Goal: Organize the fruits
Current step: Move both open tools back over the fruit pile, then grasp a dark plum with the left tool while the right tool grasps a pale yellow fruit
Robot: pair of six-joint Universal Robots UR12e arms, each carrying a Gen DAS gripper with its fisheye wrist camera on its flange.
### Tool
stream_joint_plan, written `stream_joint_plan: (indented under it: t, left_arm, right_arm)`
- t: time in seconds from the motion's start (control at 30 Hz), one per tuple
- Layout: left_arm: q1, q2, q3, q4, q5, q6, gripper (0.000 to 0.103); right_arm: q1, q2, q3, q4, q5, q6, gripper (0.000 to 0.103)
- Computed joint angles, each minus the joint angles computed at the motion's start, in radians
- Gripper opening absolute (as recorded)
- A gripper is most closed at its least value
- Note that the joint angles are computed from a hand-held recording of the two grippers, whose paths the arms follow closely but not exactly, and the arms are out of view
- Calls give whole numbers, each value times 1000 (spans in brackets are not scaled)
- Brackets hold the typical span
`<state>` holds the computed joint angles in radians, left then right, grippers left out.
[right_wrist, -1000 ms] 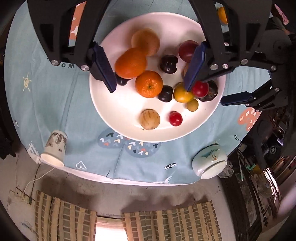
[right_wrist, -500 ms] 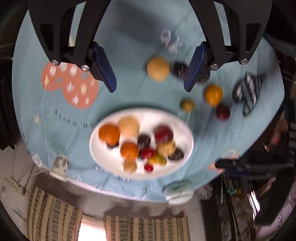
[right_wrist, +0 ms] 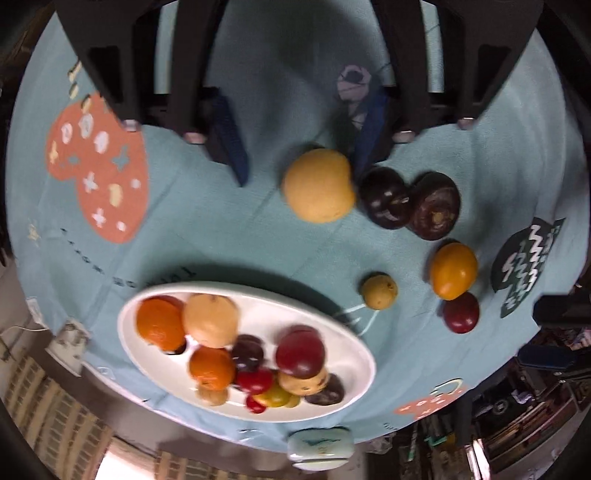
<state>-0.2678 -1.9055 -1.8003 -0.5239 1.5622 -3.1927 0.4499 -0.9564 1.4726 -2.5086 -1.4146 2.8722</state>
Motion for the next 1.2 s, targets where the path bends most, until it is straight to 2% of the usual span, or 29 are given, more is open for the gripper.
stream_joint_plan:
  t: [0.03,0.1,0.23,0.37,0.53,0.73,0.87,1.03,1.2]
  left_arm:
    - [-5,-7,8,-5,-2,10,67]
    - [-18,-29,31,-19,-8,35,67]
    - [-40,-74,81,-44,-27,94,67]
    - [-57,-112,122,-69,-43,136,67]
    - [-67,-151,159,-109,-31,145,67]
    - [-68,-177,182,-134,-26,147,66]
    - [-63,-181,182,-139,-51,156,57]
    - [-63,-180,181,-135,-82,175,37]
    - [-74,-178,178,-125,-54,173,36]
  right_arm:
    - [1,-5,5,-5,-7,3,34]
    - [-11,-21,29,-15,42,27,34]
    - [-46,-65,96,-75,100,149,34]
    - [-66,-105,161,-128,107,222,34]
    - [-77,-123,202,-159,114,271,34]
    - [-78,-125,215,-158,128,287,34]
    - [-75,-119,209,-151,132,294,34]
    - [-69,-118,206,-146,128,299,34]
    - [-66,-125,213,-149,119,316,34]
